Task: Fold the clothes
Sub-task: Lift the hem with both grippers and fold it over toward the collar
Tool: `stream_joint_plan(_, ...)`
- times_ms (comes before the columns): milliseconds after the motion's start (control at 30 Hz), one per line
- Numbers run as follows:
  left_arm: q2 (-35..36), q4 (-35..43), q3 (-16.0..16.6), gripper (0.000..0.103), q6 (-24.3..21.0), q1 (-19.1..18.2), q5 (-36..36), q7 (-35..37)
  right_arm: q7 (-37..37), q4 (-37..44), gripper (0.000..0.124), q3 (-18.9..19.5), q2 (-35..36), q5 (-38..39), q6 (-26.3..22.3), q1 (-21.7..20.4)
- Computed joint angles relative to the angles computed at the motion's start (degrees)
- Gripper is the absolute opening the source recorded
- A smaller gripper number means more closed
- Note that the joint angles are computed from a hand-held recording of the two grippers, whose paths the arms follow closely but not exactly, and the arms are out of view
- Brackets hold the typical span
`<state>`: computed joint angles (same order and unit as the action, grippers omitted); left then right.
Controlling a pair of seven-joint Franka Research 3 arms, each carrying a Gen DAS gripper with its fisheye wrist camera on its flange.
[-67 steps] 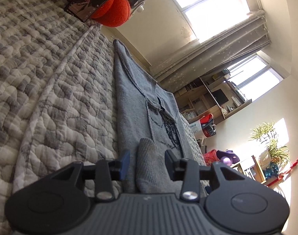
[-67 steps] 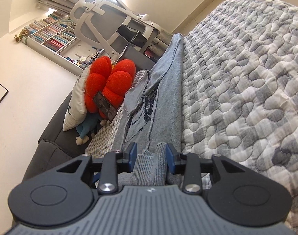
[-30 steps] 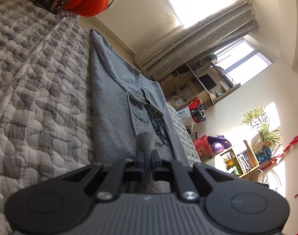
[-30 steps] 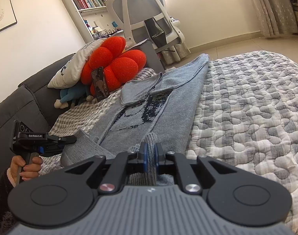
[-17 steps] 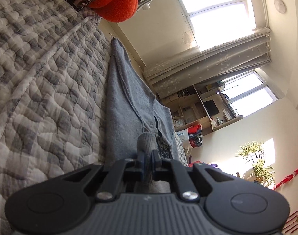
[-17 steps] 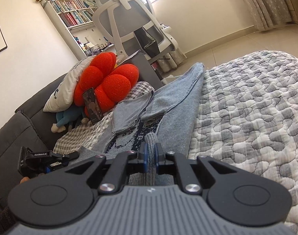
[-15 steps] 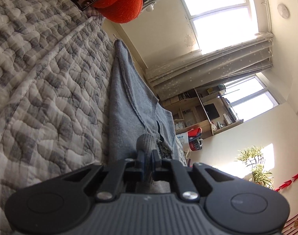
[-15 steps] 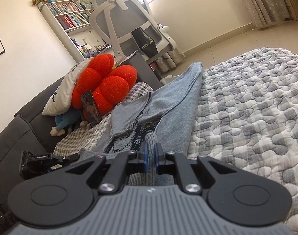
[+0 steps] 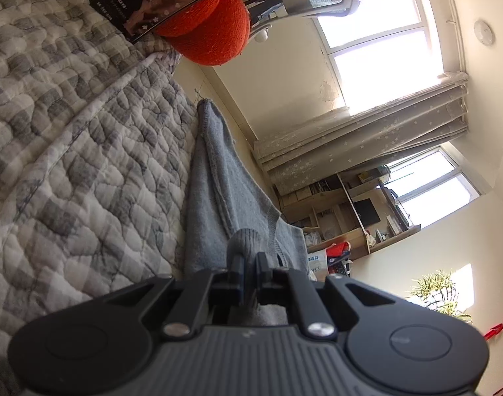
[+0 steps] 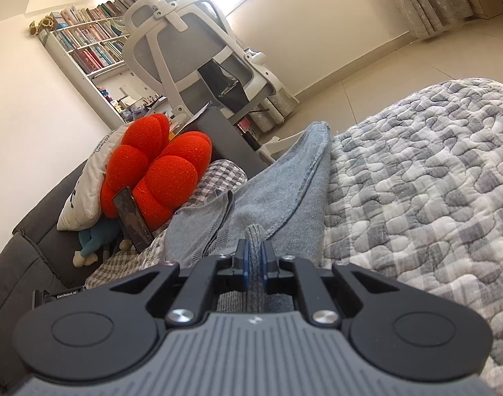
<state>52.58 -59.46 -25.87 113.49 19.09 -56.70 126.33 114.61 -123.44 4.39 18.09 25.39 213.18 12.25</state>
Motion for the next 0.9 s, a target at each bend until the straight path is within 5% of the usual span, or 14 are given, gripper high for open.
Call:
stream_joint_plan(200, -1.27, -1.69, 0.69, 0.006, 4.32, -1.02, 1.76, 2.36, -1.93, 3.47, 0.010, -1.13, 2.12, 2.34, -3.42, 0.46)
stream_joint_plan(533, -7.92, -10.87, 0.90, 0.009, 12.98, -1.61, 1.99, 14.64, -17.73, 7.58, 0.013, -7.07, 3.03, 18.34, -8.12, 8.97)
stream_joint_plan(633, -10.05, -13.15, 1.26, 0.027, 14.07, -1.50, 1.77, 16.96, -19.35, 7.19, 0.023, -6.41, 1.78, 20.59, -9.18, 8.87)
stream_joint_plan(700, -11.31, -14.43, 1.47, 0.040, 14.26, -1.16, 1.18, 18.08, -19.60, 6.47, 0.042, -5.70, 0.81, 21.10, -9.12, 8.59)
stream_joint_plan(900, -12.86, -13.69, 4.13, 0.050, 8.11, -0.58, 3.24, 14.36, -24.38, 2.43, 0.047, -5.63, -4.08, 27.25, -9.81, 10.45)
